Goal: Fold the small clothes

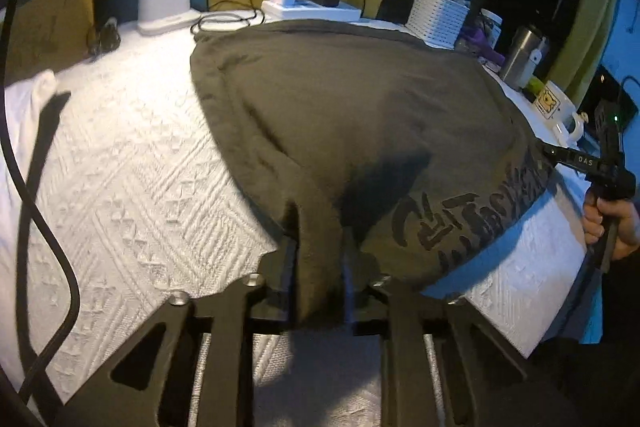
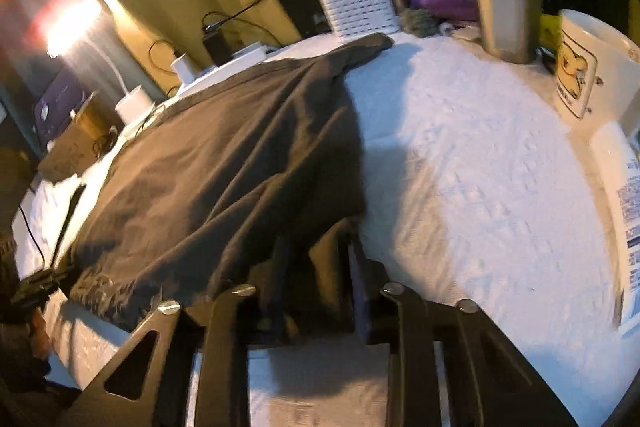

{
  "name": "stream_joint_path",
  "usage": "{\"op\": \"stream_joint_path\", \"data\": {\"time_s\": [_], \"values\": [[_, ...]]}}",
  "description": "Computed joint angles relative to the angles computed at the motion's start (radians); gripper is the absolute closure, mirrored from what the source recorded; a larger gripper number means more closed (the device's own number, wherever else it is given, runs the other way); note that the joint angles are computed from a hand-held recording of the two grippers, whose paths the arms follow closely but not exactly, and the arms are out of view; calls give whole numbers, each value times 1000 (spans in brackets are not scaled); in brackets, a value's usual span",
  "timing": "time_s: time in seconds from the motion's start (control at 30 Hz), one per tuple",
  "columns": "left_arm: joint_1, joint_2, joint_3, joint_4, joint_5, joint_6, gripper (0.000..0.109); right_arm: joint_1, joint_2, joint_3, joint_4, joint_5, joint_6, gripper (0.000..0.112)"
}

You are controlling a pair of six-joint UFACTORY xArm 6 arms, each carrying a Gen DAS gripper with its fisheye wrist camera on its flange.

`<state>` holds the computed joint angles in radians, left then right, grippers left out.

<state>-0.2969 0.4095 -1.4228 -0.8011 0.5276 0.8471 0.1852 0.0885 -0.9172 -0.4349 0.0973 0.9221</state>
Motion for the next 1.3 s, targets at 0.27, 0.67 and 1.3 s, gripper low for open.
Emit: {"op": "stream_joint_path", "data": {"time_s": [0.27, 0.67, 1.3], "values": [[11, -46, -6, -70, -21, 52, 98, 36, -141, 4, -427, 252, 411, 103], [27, -46, 27, 3, -22, -19, 98, 153, -235, 122, -533, 501, 632, 107], [46, -20, 19, 103, -42, -88, 95, 75, -173, 14, -420, 510, 396, 9]]}}
